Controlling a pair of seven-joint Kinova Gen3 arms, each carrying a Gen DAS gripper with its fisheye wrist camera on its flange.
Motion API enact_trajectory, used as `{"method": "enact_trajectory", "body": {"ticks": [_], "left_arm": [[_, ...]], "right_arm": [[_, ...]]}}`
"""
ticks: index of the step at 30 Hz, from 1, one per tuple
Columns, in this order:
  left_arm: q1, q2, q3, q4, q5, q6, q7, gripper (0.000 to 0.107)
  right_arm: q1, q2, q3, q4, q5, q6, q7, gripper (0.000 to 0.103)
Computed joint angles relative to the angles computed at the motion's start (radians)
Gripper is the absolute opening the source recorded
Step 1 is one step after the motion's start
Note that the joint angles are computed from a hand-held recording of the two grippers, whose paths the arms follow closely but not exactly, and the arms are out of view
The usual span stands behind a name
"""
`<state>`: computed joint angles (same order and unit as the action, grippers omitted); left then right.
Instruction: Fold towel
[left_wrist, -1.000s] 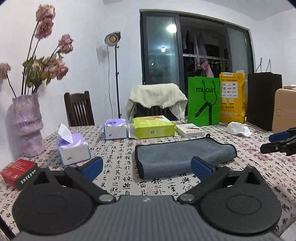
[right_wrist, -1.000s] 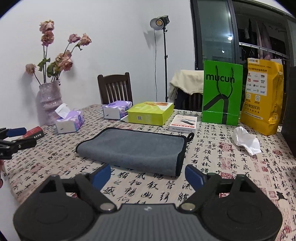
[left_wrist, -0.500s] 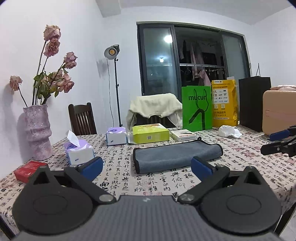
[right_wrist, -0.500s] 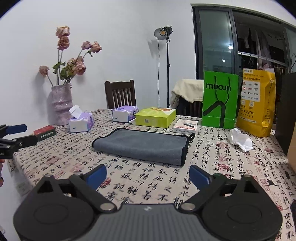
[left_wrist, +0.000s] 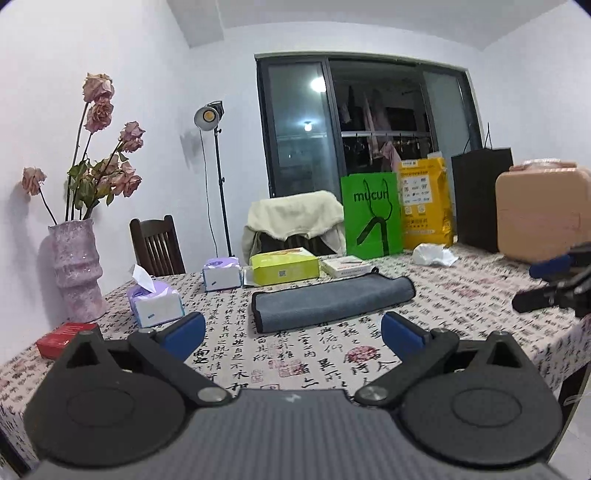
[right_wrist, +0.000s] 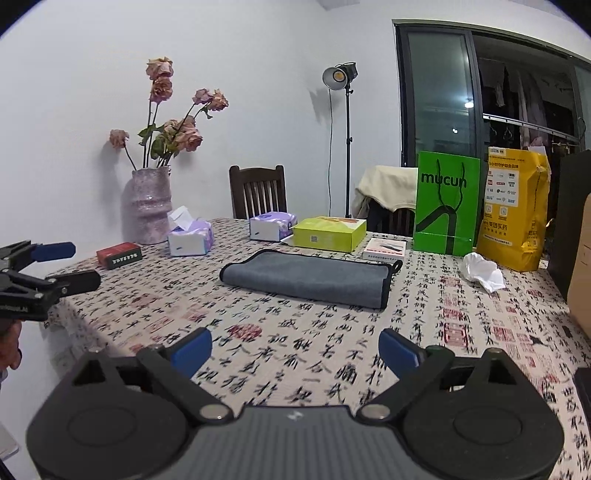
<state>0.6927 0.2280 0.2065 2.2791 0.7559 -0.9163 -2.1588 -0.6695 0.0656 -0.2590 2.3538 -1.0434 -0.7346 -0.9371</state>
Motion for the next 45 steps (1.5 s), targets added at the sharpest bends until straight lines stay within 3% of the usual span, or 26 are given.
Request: {"method": "enact_trajectory", "body": {"ticks": [5,9,15,19,23,32,40,45], "left_arm": [[0.025,0.003,0.013,0.066,-0.013,-0.081,0.046,0.103],[0.026,-0.008,0.021,0.113,-0.063,-0.101,0.087,0.103],[0.057,-0.016,0.036,0.156,-0.053,-0.143,0.11,0.103],[0.106,-0.014,0.051,0.196,0.005,-0.202,0.083,0.103],[0.167,0.001,0.074,0.226,0.073,-0.286,0.13,0.103],[0.217,-0.03,0.093,0.256,0.135,-0.285,0.175,0.103],[0.297,-0.015,0.12,0.268,0.261,-0.376,0.196,0.103],[0.306,-0.039,0.125,0.272,0.282,-0.35,0.174,0.103]], "right_arm": [[-0.056,-0.007,-0.044,0.043,-0.07,-0.085,0.009,0.097],[-0.101,-0.001,-0.072,0.08,-0.093,-0.169,-0.017,0.097],[-0.173,0.005,-0.105,0.114,-0.144,-0.273,-0.044,0.097],[-0.219,0.013,-0.125,0.123,-0.18,-0.321,-0.047,0.098],[-0.271,0.021,-0.146,0.129,-0.225,-0.363,-0.063,0.098],[-0.357,0.029,-0.173,0.133,-0.267,-0.435,-0.08,0.102],[-0.439,0.052,-0.197,0.121,-0.334,-0.497,-0.054,0.103],[-0.459,0.053,-0.201,0.11,-0.367,-0.508,-0.033,0.103]]}}
